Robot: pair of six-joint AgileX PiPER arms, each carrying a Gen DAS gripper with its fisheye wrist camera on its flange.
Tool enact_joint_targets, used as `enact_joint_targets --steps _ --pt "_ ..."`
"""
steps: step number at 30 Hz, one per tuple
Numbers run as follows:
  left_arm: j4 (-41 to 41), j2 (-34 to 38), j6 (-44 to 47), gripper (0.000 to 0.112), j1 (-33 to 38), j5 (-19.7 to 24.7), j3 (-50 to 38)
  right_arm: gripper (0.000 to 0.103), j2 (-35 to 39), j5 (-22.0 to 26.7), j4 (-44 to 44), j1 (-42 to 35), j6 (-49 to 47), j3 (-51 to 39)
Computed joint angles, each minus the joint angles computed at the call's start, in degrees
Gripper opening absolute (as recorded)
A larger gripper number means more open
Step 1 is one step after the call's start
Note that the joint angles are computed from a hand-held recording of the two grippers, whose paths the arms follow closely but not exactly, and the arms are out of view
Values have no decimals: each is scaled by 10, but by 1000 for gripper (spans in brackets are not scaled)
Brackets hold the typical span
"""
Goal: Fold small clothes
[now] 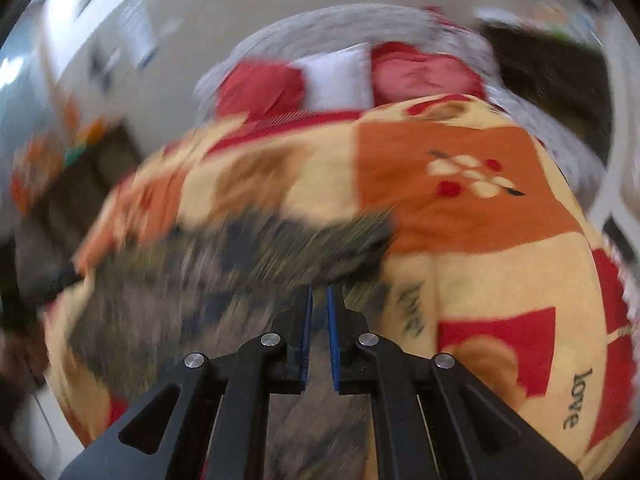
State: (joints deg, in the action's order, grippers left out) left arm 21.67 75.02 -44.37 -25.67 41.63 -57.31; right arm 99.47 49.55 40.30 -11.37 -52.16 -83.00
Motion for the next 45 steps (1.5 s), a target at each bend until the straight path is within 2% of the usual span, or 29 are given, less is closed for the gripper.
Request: enact_joint_targets --steps 2,3,4,5,7,9,11,13,16,18,19,21,23,25,27,31,37,45 --pt "23 -18 -50 42 -23 12 55 9 -28 13 15 -17 -44 68" --pt "55 -50 -94 42 -40 -3 98 9 -36 -2 -8 -20 -47 104" --pt "89 -70 -131 42 -61 3 117 9 -39 -24 -31 -21 -43 131" --pt "100 -78 -152 43 -79 28 123 9 -38 -41 -32 -30 -57 158" --pt "79 -104 -161 43 -77 24 145 9 -40 -20 31 -77 -117 189" --pt "82 -110 -163 43 -85 35 146 9 -36 3 46 -95 -135 189" --pt "76 -102 -166 42 -94 69 119 9 -34 14 13 -86 -98 166" --pt "84 -92 -178 42 -114 101 80 9 -53 0 -24 -62 -51 152" --pt "110 -55 -179 44 -136 89 26 10 -95 -24 7 -31 -75 161" --pt "112 -3 -172 51 -141 78 -24 11 -96 -40 22 11 -62 147" --pt "97 20 -159 60 -133 64 -41 14 -97 -50 29 27 -61 148" --pt "35 67 -115 63 -109 33 -66 17 -89 -78 24 68 -46 150" --pt "14 112 -126 64 -112 37 -77 16 -71 -80 -11 96 10 147" --pt "75 112 -176 64 -153 57 -62 17 -50 -59 -23 93 23 161" --pt "107 110 -208 64 -186 79 -54 17 -67 -72 36 65 -46 210" --pt "143 89 -265 64 -202 60 -16 16 -58 -19 91 17 -90 218" --pt "194 80 -333 64 -222 53 10 16 -77 -68 108 34 -129 248" --pt "213 71 -354 65 -227 42 25 17 -86 -89 164 27 -173 280"
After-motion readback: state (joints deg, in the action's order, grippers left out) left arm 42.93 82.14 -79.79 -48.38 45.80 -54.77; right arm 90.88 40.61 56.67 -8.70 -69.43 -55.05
